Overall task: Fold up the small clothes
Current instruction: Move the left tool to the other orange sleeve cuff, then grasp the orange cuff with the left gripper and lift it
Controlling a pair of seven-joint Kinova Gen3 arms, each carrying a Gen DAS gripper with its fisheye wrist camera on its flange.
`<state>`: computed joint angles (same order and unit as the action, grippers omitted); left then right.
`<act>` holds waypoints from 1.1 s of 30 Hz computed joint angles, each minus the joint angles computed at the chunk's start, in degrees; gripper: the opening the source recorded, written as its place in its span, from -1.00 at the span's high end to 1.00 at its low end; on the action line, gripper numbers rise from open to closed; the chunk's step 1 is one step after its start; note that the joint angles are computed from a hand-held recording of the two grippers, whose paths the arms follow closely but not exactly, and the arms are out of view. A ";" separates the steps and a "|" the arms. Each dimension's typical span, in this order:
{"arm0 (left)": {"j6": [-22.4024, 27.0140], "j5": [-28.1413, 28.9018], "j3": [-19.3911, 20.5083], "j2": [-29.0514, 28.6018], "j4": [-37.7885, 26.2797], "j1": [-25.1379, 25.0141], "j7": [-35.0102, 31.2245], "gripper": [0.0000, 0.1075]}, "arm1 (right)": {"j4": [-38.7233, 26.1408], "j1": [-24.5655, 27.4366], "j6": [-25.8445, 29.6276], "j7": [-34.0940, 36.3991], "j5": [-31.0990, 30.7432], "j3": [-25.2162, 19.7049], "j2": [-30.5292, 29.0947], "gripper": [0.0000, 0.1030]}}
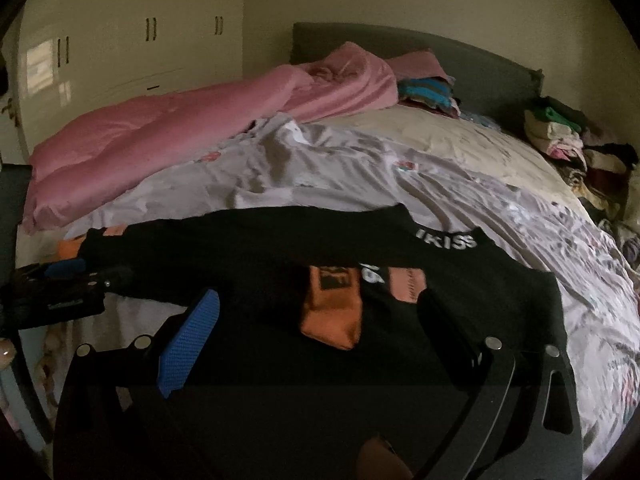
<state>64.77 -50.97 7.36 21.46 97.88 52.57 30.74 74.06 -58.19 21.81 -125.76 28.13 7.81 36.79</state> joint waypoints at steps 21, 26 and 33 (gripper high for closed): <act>-4.50 3.77 1.07 -5.98 14.24 -6.94 19.09 -0.74 | -5.05 1.91 0.58 9.01 -6.77 -4.87 2.83 -0.91; -7.62 1.28 0.60 -7.23 17.03 -9.03 21.64 -0.32 | -3.31 2.40 -0.58 8.23 -8.18 -4.25 2.29 -0.91; -4.33 -5.14 2.02 -8.63 18.56 -7.45 27.72 0.81 | 2.51 2.30 -4.72 5.84 -9.09 -1.87 -0.70 -0.91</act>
<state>60.45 -56.11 9.38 12.83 116.44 45.12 58.47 76.57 -55.89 17.09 -119.92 19.03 5.93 36.09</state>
